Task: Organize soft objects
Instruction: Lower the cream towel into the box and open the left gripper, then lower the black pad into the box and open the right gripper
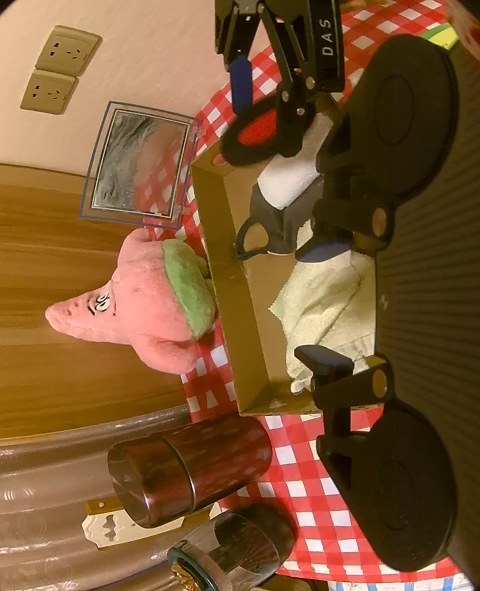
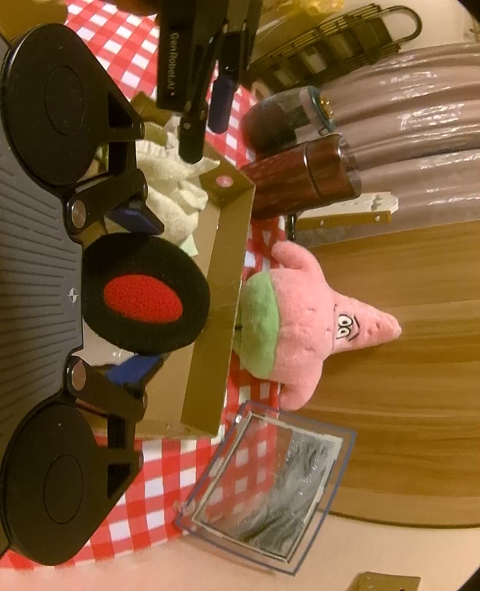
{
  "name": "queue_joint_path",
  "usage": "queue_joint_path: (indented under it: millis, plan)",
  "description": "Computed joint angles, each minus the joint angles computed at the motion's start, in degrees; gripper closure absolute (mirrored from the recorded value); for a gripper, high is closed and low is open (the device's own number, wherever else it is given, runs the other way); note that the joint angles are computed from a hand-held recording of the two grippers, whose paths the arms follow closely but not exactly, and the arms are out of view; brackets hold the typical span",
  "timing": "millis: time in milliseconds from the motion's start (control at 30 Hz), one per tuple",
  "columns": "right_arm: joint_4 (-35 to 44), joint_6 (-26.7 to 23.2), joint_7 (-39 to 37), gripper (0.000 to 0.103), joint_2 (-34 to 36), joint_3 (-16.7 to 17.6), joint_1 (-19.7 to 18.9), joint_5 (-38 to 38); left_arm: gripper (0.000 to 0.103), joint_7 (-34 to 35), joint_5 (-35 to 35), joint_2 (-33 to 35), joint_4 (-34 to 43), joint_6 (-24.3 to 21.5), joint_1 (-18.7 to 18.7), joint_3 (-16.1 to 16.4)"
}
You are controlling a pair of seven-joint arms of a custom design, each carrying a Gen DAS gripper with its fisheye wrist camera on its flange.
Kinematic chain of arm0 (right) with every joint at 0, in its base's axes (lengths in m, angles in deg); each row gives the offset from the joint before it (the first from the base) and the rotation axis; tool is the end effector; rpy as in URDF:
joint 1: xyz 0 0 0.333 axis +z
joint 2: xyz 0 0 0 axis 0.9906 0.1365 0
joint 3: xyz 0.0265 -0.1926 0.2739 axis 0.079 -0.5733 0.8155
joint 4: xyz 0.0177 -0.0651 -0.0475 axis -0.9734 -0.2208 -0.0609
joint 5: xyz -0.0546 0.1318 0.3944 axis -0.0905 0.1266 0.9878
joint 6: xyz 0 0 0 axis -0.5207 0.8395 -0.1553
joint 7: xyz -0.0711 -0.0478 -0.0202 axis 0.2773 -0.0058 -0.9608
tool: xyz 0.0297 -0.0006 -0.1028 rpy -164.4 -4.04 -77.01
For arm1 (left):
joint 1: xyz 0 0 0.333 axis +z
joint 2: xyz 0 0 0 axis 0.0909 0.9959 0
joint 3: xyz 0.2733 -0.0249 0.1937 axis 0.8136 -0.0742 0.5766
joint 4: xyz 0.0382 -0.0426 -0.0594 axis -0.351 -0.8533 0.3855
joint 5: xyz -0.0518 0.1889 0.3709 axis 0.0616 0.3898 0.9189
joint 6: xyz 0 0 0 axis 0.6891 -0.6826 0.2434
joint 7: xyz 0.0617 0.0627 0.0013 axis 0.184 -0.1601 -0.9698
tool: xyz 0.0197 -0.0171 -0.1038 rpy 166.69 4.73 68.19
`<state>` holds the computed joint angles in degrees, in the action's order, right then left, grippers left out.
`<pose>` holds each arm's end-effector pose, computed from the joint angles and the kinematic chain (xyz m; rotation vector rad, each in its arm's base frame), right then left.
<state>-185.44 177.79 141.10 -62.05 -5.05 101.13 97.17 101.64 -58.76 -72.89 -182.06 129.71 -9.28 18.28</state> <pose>0.4463 0.1359 0.5616 -1.8415 1.3590 -0.4746 0.4772 -0.2297 0.6099 -1.5374 2.0773 -0.7937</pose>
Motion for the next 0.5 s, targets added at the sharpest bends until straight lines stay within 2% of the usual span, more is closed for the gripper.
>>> queue_joint_path:
  millis: [33, 267, 500]
  plan:
    - [0.0, 0.3, 0.1, 0.020, 0.1, -0.1, 0.1, 0.2, 0.057, 0.1, -0.1, -0.1, -0.1, 0.0, 0.0, 0.0]
    - [-1.0, 1.1, 1.7, 0.020, -1.4, 0.7, -1.3, -1.2, 0.054, 0.6, -0.3, -1.3, -1.0, -0.2, -0.1, 0.3]
    - [-2.5, -0.7, 5.2, 0.020, -5.0, 2.4, -4.3, -4.8, 0.053, 0.3, -0.4, -3.9, -2.0, -0.9, -0.3, 0.4]
